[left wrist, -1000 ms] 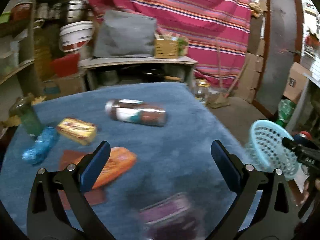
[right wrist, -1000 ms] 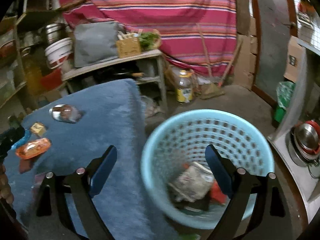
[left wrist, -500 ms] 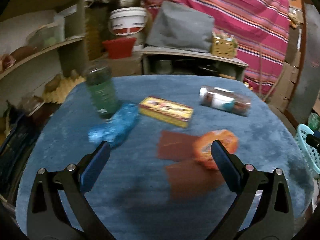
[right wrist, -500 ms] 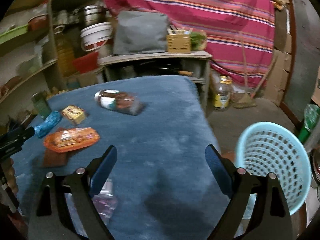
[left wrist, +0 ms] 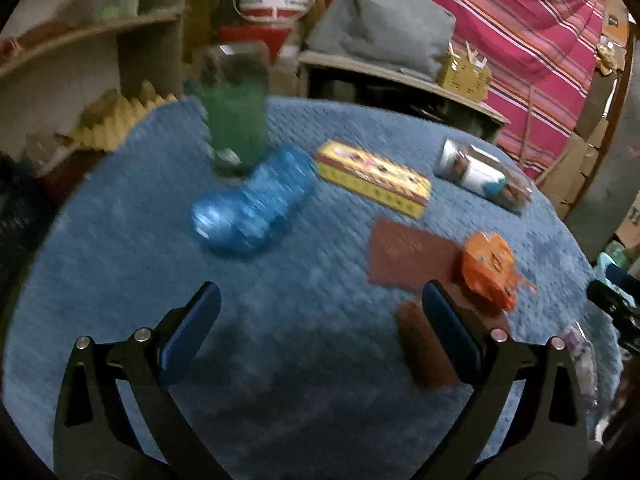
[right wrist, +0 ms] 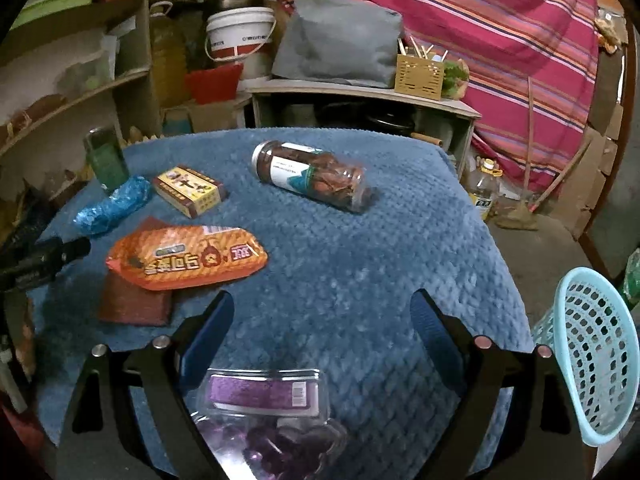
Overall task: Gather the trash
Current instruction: 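Grasp the brown scouring pad with the left gripper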
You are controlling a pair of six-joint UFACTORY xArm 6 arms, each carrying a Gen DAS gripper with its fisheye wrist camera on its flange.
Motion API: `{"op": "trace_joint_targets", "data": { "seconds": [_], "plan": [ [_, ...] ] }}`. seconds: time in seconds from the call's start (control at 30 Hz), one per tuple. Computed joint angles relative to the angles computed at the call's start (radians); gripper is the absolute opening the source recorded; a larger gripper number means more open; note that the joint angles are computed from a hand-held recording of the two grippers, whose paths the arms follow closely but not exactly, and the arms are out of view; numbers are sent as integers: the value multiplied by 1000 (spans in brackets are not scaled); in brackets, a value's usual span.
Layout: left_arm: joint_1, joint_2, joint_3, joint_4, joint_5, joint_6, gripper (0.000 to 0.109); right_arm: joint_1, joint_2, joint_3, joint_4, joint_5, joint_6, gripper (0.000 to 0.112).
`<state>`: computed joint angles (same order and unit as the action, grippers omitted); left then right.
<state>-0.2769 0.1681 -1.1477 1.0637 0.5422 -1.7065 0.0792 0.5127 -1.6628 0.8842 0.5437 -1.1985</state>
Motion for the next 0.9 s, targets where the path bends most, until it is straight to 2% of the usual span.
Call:
{"op": "trace_joint_targets", "data": {
  "seconds": [0.1, 0.23, 0.37, 0.53, 0.63, 0.7, 0.73, 0.9],
  "plan": [
    [-26, 50, -43, -51, -24, 48, 97, -10, 22, -30, -16, 7, 37, 88],
    [-76, 124, -136, -116, 12, 136, 97, -25, 50, -72, -35, 15, 77, 88],
    [-99, 182, -210, -168, 33, 162, 97, -38, 63, -93, -36, 12, 80, 88],
    [-127, 260, -325, -244, 125, 188, 97, -60, 79, -122, -37, 27, 94, 88],
    [-140, 315, -412, -303, 210, 238, 97, -66, 90, -138, -47, 31, 109, 88],
    [-144, 331, -436, -318, 241, 259, 94, -70, 86, -134, -38, 31, 101, 88],
    [-142, 328, -431, -319, 236, 256, 88, -71, 84, -130, -32, 30, 95, 88],
    [-133, 289, -373, -297, 190, 228, 87, -72, 75, -106, -22, 37, 82, 88]
  ]
}}
